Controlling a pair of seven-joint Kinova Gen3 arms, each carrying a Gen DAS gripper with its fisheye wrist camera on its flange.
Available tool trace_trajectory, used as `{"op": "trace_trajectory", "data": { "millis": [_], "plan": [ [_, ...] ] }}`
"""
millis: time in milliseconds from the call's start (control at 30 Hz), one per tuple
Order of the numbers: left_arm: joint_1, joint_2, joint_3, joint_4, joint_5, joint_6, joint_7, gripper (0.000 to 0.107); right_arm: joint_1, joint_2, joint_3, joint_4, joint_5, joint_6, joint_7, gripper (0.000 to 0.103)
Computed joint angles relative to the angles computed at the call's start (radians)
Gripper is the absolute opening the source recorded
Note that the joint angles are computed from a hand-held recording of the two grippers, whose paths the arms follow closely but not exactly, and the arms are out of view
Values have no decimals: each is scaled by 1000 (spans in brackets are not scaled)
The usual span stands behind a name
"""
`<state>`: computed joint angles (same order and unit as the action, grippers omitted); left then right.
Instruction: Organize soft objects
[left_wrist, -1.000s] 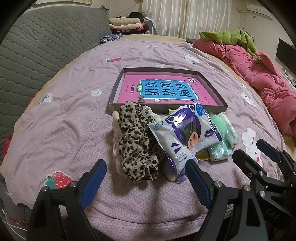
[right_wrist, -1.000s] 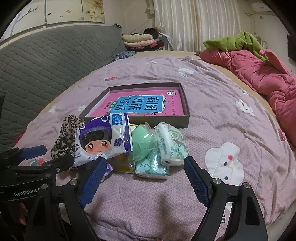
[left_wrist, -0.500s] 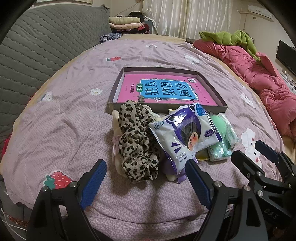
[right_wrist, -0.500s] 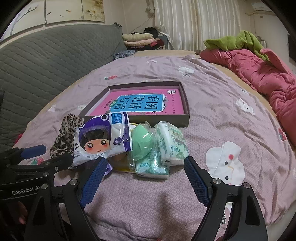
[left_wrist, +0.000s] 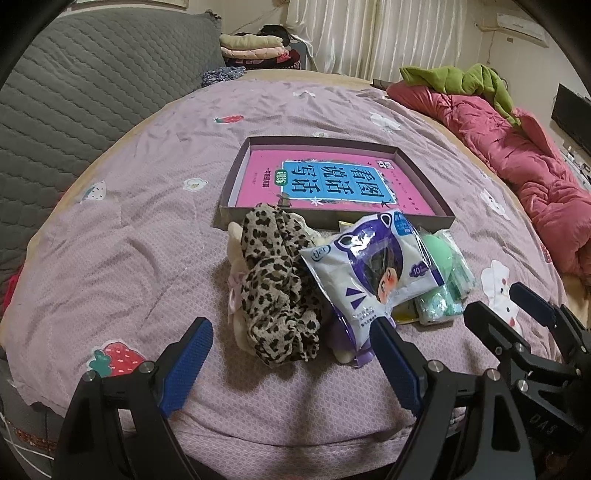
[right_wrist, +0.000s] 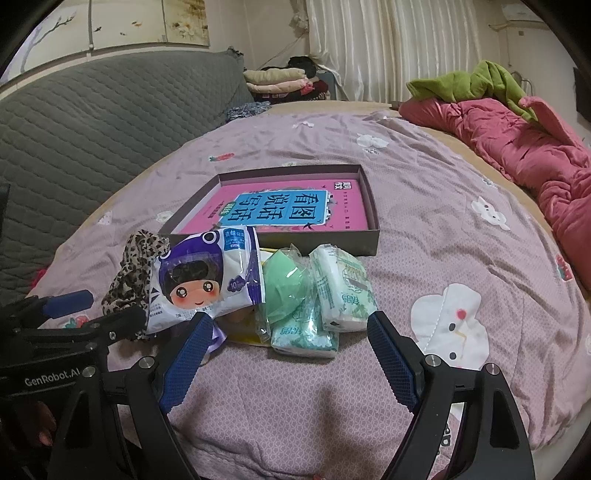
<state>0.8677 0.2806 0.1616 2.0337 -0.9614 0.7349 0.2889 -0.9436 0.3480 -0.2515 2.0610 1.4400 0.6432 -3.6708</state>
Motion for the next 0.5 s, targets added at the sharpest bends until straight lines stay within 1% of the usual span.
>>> {"op": "trace_trajectory", "data": {
  "millis": [200,433,500],
  "plan": [
    [-13,-17,-3,19,-5,-13,13,86,2,-5,-5,6,23,-2,-17,86],
    [-52,-59,-4,72,-37,-65,60,86,10,-4,-17,6,53,-15,-16,86],
    [-72,-65,-1,83,-38,-80,55,86,10,0,-20,0,56,-17,-5,86]
  ]
}}
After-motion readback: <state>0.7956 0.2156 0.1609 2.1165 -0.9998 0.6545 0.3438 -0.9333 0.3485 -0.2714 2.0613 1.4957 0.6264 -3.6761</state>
